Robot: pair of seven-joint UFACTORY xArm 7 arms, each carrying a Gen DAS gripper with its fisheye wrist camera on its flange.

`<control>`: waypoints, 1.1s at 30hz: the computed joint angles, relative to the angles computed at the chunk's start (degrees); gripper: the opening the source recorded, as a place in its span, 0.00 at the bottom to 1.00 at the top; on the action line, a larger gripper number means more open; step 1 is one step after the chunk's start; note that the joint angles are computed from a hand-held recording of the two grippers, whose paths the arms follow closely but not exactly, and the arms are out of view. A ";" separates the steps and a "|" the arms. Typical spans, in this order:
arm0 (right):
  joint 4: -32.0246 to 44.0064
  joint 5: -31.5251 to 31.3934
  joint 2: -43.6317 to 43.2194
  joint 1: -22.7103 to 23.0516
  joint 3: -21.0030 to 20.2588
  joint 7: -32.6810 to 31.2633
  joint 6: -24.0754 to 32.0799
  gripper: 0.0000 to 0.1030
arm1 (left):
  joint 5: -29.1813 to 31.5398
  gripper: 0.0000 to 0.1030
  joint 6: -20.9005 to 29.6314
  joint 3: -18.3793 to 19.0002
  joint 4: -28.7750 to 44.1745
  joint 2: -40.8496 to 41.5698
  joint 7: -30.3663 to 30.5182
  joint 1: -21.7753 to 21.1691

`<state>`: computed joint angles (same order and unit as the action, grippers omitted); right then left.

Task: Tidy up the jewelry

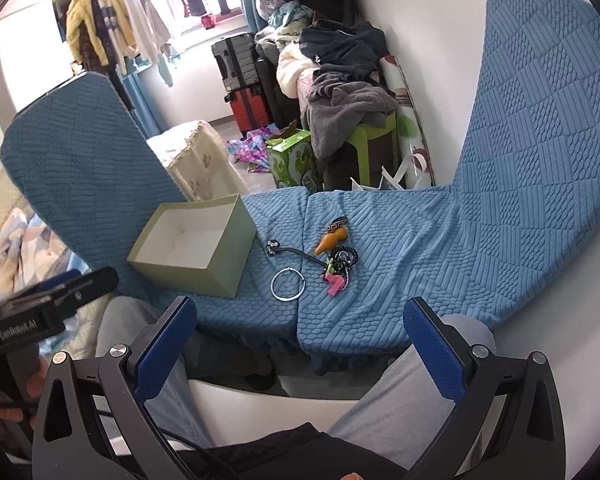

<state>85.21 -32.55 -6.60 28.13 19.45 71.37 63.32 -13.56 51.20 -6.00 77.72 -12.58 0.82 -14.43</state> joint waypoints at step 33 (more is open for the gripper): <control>-0.39 2.45 -2.50 -2.05 0.31 -3.75 -1.49 1.00 | -5.01 1.00 -1.20 0.80 1.50 1.30 2.88 -0.39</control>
